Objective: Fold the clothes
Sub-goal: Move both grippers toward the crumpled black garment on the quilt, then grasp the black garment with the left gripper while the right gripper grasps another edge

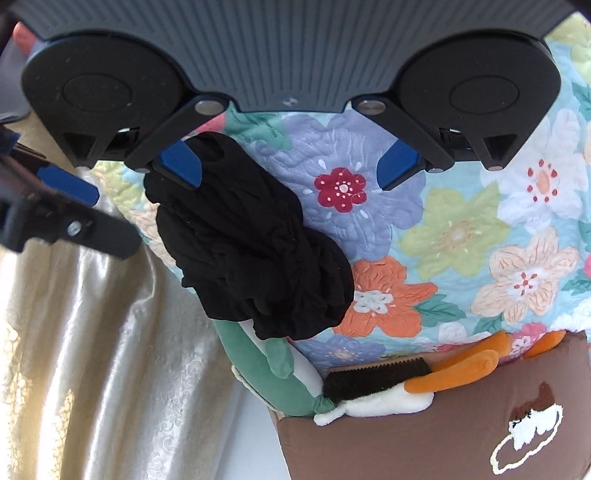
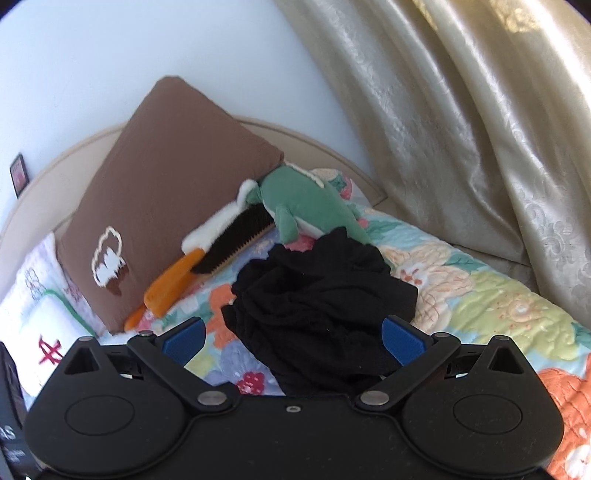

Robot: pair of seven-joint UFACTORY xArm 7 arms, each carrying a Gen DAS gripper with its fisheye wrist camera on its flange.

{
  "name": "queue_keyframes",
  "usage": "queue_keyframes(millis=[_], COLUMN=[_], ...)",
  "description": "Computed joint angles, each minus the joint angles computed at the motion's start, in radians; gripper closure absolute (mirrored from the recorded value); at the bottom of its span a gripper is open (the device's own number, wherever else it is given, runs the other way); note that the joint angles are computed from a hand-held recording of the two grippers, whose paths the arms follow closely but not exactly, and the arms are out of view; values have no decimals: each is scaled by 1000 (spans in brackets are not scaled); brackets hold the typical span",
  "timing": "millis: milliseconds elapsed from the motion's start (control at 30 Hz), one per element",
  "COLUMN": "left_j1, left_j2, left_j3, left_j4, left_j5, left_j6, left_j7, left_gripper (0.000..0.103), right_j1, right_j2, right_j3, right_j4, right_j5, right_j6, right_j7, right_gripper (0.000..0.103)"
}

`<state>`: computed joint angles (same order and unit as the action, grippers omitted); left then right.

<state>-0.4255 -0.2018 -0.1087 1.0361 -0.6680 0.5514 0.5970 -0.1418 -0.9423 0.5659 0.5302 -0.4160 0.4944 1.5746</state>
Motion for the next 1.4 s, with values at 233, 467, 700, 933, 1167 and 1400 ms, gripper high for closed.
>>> queue_keyframes(millis=[233,467,700,933,1167,1400], left_j1=[-2,-13,51,92,113,121], left_j2=[49,144,288,447,518,513], left_j3=[-24,-30,-72,-103,-150,-164], left_j4=[24,83,235,405,448,494], left_j5=[47,-110,-224,-78,-44,28], left_j6=[-46,-62,24,131,125,221], left_j7=[-21,111,95,-179,-207,-167], left_gripper=[0,0,2,0,0,63], right_j1=[-22,-54,-165,-178,-148,-225], right_j2=[44,71,61,106,268,339], right_j3=[-21,-24,-1,-22,-71,12], right_j4=[8,-28,-125,-146,-126,-131], right_j5=[-21,-5,60,114,120,167], right_j6=[-25,-84,-307,-301,-387,-576], right_j7=[-39,22,165,133,59,1], right_gripper=[0,0,0,0,20,68])
